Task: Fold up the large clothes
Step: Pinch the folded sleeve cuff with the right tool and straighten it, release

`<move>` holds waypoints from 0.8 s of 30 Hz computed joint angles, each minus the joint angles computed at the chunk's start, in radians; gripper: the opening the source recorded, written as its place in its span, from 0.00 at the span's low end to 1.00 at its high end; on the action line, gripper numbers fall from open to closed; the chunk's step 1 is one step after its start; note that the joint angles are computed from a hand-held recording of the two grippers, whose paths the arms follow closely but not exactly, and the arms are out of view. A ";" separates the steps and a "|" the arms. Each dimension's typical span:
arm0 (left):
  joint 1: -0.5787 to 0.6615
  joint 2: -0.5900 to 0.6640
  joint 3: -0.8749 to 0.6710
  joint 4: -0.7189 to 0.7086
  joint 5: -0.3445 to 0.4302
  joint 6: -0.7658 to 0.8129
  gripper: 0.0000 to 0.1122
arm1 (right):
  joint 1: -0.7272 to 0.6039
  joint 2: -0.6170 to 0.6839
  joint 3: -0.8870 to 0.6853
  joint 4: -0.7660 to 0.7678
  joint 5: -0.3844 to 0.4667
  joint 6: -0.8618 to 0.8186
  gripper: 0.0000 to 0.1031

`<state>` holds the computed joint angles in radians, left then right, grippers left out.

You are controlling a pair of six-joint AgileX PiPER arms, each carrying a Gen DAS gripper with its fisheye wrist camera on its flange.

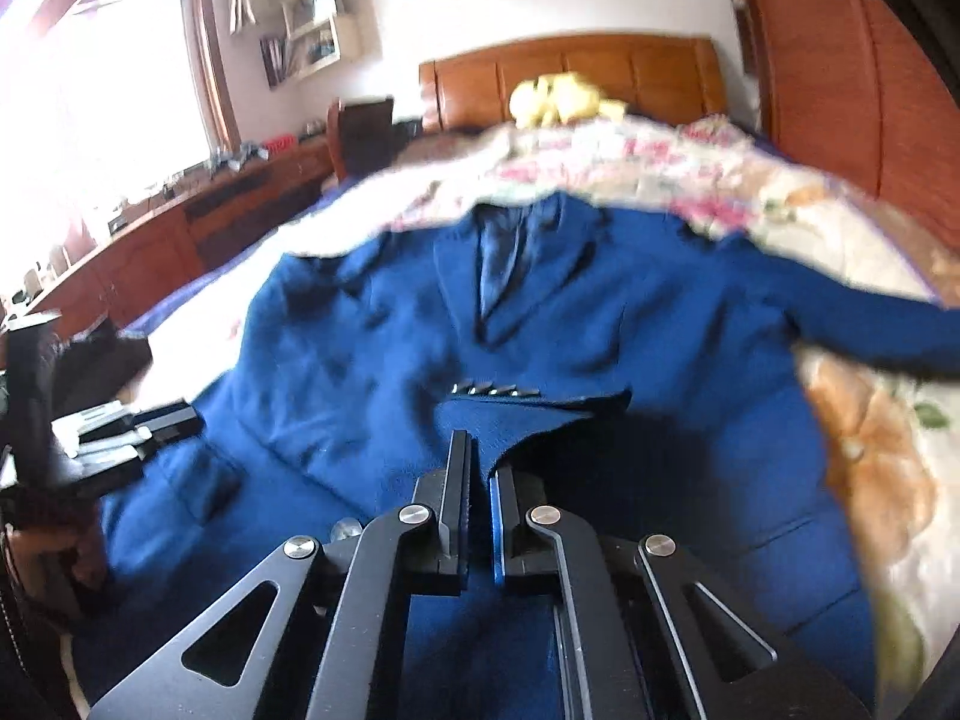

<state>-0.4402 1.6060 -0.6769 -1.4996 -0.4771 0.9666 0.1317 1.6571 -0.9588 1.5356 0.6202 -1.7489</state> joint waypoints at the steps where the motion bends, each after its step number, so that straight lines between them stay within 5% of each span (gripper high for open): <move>1: -0.002 0.001 0.000 0.001 -0.003 0.002 0.32 | -0.016 -0.026 0.018 0.034 0.008 -0.027 0.04; 5: -0.007 0.002 0.001 0.001 -0.010 0.002 0.32 | -0.091 -0.113 0.083 0.132 0.027 -0.106 0.04; 9: -0.015 0.008 -0.006 -0.011 -0.017 0.007 0.32 | -0.108 -0.170 0.112 0.117 -0.074 -0.126 0.04; 21: -0.025 0.015 -0.019 -0.044 -0.024 0.048 0.32 | -0.105 -0.179 0.089 -0.361 -0.094 0.231 0.05; 24: -0.034 0.011 -0.015 -0.030 -0.031 0.036 0.32 | -0.126 -0.209 0.096 -0.462 -0.105 0.335 0.22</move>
<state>-0.4741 1.6166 -0.6914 -1.5294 -0.5079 1.0028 0.0055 1.4484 -0.8632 1.0740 0.5150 -1.4138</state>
